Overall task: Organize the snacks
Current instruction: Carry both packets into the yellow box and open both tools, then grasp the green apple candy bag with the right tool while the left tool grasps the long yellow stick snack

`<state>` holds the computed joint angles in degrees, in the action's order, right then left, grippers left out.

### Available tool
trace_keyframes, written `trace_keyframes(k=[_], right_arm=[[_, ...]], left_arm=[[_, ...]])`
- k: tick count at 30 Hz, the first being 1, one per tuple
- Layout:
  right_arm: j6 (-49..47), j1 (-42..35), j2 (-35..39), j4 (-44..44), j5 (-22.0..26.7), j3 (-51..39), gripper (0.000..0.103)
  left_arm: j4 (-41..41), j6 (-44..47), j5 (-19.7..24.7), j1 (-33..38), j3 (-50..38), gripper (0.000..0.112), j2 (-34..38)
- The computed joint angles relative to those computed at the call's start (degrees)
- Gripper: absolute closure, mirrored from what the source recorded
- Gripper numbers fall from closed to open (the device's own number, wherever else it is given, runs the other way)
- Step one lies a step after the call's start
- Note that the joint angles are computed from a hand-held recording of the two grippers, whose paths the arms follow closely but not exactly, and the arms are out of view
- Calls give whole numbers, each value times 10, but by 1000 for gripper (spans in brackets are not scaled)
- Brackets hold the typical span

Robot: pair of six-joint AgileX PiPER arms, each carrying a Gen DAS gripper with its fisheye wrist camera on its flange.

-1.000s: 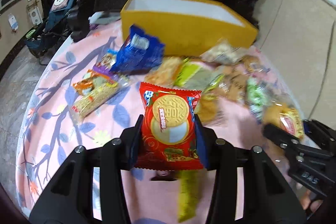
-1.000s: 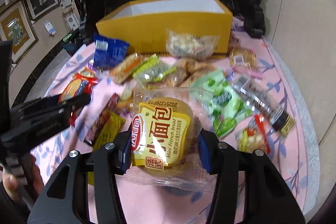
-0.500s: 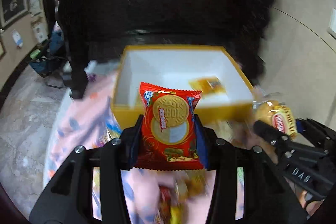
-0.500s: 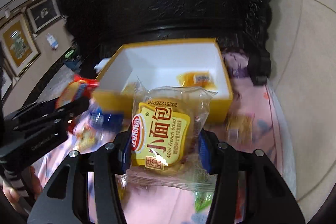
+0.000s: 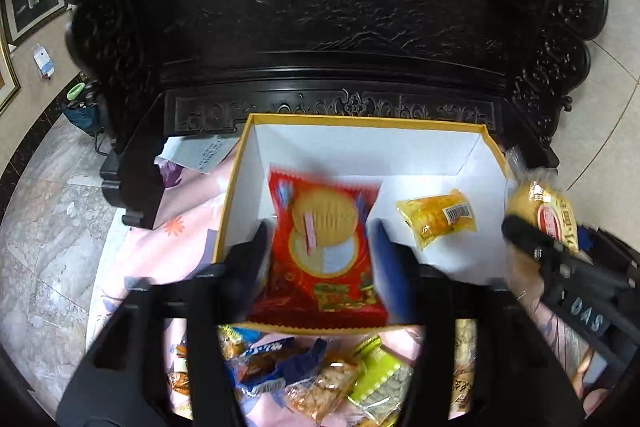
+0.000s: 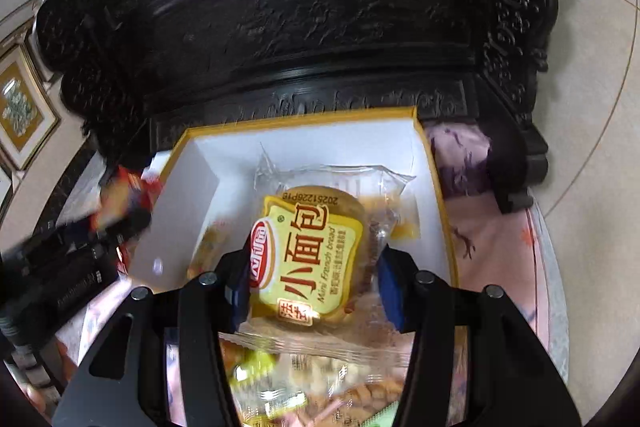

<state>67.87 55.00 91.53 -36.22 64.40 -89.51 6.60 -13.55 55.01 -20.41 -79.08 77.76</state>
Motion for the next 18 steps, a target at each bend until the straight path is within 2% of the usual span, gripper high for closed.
trace_keyframes(k=[1,4,7,10,13,15,18], right_arm=[[-8,-6,7,3,10,-12,28],[-39,-15,5,20,20,-20,27],[-38,20,-35,14,33,16,27],[4,98,-104,7,37,114,24],[102,203,-156,-17,38,236,13],[185,278,-167,-33,40,312,13],[254,353,-153,-40,34,378,13]], left_arm=[[4,0,0,2,-6,12,7],[46,-15,-14,-12,-2,12,2],[49,-6,-14,-11,24,12,-30],[5,35,-19,9,96,12,-107],[-33,70,-9,25,198,12,-210],[-80,111,6,46,273,12,-289],[-45,59,39,-7,364,12,-401]])
